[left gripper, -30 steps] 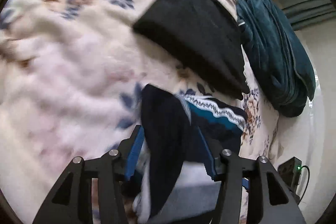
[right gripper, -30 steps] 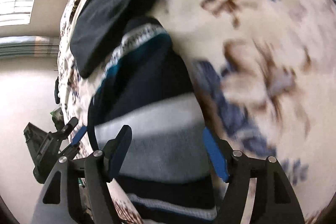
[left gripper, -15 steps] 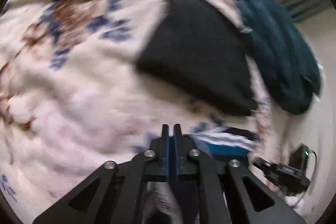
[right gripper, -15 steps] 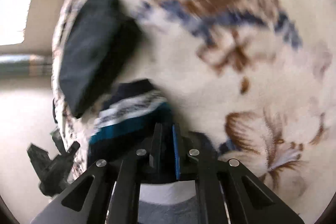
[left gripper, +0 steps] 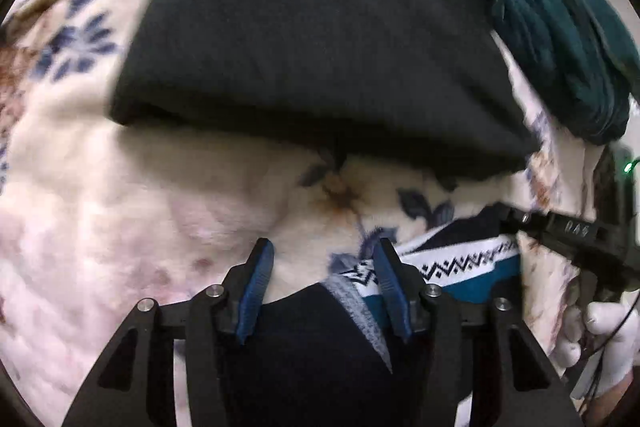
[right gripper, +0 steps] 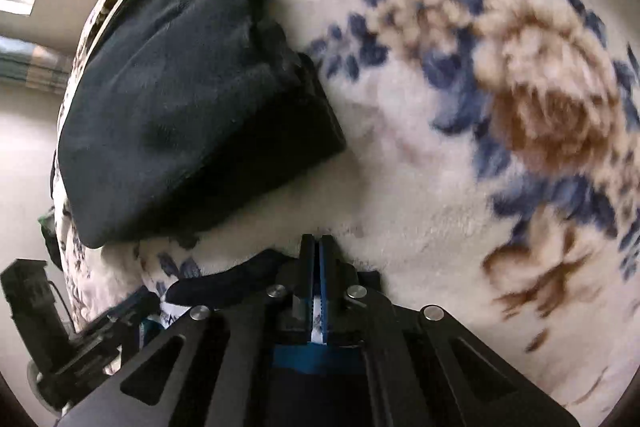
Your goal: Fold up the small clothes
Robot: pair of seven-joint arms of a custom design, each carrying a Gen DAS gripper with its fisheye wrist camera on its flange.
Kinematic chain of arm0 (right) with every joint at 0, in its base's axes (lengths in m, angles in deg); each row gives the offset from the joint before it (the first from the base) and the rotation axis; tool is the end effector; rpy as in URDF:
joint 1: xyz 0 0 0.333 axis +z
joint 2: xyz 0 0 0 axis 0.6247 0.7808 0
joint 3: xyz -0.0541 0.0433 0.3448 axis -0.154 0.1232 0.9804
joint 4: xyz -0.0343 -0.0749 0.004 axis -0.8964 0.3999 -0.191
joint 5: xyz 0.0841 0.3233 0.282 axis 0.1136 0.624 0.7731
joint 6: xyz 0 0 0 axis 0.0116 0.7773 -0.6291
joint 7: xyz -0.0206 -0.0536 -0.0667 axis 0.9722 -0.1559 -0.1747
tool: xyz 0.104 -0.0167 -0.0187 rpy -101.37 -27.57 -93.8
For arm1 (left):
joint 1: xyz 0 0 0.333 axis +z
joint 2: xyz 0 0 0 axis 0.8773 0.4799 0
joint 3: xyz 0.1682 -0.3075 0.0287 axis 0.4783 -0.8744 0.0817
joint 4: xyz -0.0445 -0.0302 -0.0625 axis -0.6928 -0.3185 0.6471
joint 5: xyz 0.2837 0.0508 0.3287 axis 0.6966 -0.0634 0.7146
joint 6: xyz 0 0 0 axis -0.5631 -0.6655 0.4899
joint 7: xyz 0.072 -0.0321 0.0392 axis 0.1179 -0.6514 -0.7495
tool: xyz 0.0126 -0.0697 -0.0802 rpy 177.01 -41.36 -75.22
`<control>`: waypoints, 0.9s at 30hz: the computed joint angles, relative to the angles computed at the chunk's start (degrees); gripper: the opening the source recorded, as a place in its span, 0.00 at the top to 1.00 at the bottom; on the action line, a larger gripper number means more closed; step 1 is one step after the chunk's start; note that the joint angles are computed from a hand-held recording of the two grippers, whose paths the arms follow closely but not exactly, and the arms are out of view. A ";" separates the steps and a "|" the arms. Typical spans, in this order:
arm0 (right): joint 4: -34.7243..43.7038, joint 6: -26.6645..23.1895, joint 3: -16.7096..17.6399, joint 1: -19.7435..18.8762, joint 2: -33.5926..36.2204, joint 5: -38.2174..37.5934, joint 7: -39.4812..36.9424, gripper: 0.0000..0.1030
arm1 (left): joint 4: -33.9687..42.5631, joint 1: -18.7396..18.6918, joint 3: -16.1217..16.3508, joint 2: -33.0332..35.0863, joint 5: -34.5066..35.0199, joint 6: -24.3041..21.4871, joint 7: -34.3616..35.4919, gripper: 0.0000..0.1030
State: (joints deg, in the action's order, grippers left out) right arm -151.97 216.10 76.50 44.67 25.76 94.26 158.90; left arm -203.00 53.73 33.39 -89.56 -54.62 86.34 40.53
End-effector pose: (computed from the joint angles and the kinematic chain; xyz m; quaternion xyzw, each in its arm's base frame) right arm 0.6323 0.0844 0.3304 -0.6726 0.7155 0.1185 0.1471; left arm 0.5153 -0.1203 0.3624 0.7817 -0.5873 0.2046 0.0468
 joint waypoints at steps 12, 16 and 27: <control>-16.51 -6.85 -3.03 -2.80 -17.81 6.23 -4.12 0.43 | -17.88 -7.56 6.61 -23.25 -6.90 -1.39 -8.16 0.54; -22.29 -8.57 -3.97 -2.98 -21.56 9.07 -2.70 0.43 | -19.96 -9.84 4.61 -23.20 -5.41 4.44 -10.45 0.91; -23.57 -7.08 -2.73 -0.23 -23.52 8.31 -2.77 0.43 | -21.64 -16.13 15.69 -24.69 -12.18 4.65 -3.68 0.67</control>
